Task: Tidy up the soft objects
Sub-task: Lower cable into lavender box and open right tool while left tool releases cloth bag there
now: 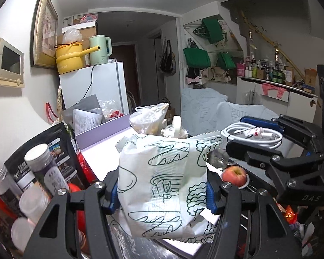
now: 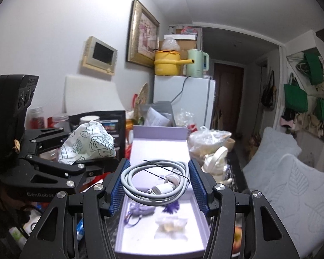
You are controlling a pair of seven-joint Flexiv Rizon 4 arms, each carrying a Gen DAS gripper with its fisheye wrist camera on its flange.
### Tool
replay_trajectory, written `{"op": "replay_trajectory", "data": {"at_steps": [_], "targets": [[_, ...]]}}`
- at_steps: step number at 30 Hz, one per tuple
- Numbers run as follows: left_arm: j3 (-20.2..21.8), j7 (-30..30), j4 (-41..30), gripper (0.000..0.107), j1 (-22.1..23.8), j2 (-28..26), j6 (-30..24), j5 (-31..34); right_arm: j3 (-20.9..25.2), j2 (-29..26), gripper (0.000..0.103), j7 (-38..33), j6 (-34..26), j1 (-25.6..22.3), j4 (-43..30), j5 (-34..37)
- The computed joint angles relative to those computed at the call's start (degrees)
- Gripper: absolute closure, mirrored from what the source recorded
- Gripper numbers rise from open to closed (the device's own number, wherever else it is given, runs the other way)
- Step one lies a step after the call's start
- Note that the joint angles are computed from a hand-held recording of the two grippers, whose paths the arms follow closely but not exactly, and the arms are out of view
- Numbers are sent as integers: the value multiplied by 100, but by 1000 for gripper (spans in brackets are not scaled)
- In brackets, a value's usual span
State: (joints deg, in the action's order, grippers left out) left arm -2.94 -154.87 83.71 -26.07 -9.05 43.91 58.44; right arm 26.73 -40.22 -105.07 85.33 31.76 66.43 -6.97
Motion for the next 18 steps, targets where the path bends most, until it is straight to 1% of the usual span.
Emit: {"op": "replay_trajectory", "data": {"at_steps": [5, 9, 18], "targets": [[108, 202, -159, 48, 183, -268, 116, -299, -269, -487, 48, 104, -344, 251, -868, -103], [251, 315, -209, 48, 249, -464, 211, -597, -586, -910, 48, 272, -849, 487, -1657, -92], [521, 777, -355, 48, 290, -945, 316, -1249, -1119, -1630, 48, 420, -1814, 804, -2907, 166]]}}
